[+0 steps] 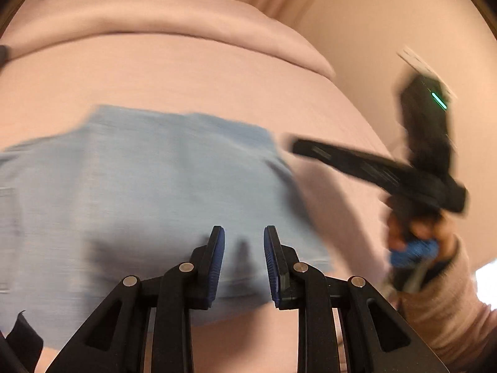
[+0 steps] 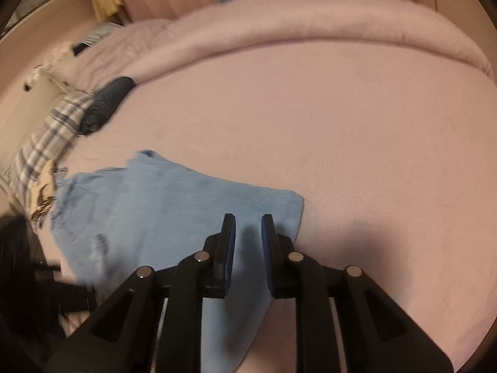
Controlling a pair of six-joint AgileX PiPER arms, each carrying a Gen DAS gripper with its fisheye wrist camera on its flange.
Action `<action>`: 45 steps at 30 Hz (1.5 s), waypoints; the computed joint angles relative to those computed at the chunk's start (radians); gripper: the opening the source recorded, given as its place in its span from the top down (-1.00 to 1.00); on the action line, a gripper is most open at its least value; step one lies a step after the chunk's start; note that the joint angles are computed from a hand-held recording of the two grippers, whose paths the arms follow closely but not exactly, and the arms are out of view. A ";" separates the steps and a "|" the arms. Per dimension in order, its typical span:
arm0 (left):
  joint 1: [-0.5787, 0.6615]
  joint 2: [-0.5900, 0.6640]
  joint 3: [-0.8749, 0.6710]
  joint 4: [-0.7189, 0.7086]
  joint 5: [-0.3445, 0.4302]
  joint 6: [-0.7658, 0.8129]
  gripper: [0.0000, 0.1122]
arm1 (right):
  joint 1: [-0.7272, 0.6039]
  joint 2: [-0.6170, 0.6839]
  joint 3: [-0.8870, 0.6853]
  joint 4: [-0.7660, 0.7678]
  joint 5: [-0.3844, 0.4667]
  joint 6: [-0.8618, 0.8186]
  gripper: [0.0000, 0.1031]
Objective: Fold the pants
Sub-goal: 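Move both tools back above the folded jeans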
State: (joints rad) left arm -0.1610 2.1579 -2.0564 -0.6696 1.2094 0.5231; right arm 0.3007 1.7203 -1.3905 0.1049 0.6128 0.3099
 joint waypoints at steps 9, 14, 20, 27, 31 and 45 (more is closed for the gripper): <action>0.081 0.088 -0.036 0.074 -0.067 -0.048 0.59 | 0.183 -0.069 0.122 -0.120 0.014 0.094 0.63; 0.107 0.022 0.135 -0.007 -0.124 0.044 0.59 | 0.244 -0.023 0.194 -0.252 -0.065 0.245 0.65; 0.126 -0.081 0.155 0.019 -0.082 -0.033 0.59 | 0.233 -0.027 0.117 -0.198 0.025 0.234 0.48; 0.159 -0.211 0.277 0.173 -0.229 -0.080 -0.12 | 0.279 0.007 0.011 -0.201 0.038 0.245 0.25; 0.205 -0.256 0.337 0.191 -0.277 -0.081 -0.12 | 0.287 0.074 -0.092 -0.140 0.056 0.179 0.23; 0.331 -0.277 0.396 0.107 -0.313 -0.077 -0.12 | 0.320 0.259 -0.409 -0.046 0.172 0.069 0.20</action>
